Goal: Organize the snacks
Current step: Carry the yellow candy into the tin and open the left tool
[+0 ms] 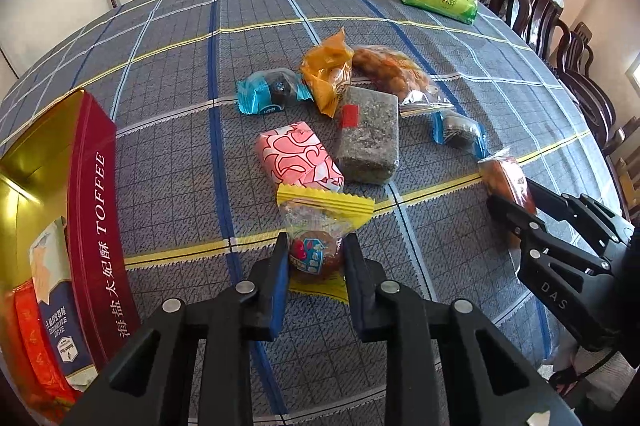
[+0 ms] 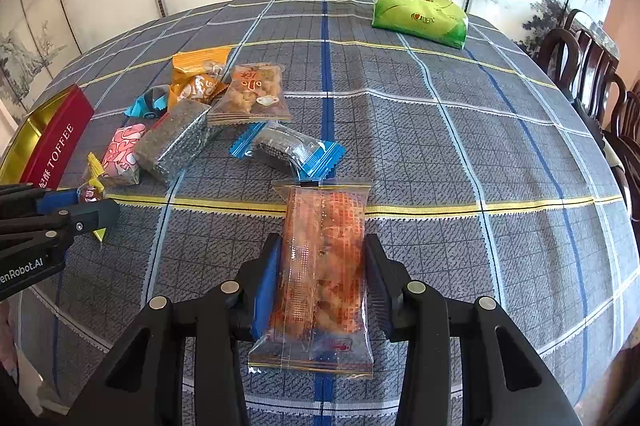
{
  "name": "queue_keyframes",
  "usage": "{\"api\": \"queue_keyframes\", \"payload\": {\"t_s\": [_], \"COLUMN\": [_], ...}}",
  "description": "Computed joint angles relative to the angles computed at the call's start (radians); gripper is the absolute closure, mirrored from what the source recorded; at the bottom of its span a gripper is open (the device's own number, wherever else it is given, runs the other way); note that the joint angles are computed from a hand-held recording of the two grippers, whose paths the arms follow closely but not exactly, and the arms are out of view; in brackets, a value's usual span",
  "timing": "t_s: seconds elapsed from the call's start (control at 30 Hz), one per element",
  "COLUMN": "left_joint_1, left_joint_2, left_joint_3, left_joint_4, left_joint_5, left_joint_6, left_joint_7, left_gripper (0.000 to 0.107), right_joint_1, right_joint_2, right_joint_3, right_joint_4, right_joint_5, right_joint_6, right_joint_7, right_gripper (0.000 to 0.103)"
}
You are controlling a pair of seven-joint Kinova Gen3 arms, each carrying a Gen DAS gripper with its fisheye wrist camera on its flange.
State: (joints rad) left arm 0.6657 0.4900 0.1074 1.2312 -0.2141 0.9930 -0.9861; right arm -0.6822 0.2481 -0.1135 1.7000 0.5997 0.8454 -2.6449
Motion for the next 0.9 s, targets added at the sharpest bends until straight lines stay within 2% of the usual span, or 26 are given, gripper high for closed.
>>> {"api": "queue_keyframes", "payload": {"t_s": [0.57,0.9], "left_joint_1": [0.016,-0.016], "left_joint_2": [-0.082,-0.164], "left_joint_3": [0.015,0.024], "left_joint_4": [0.079,0.122], "left_joint_5": [-0.038,-0.056], "left_joint_6": [-0.003,-0.018], "left_joint_7": [0.021,0.028], "left_gripper": [0.085,0.085], "right_joint_1": [-0.004,-0.006], "right_joint_2": [0.01,0.011], "right_joint_3": [0.001,0.002], "right_joint_4": [-0.017,-0.019], "right_joint_5": [-0.001,-0.004], "right_joint_6": [0.02,0.023], "right_joint_7": [0.002,-0.001], "right_gripper": [0.061,0.061]}}
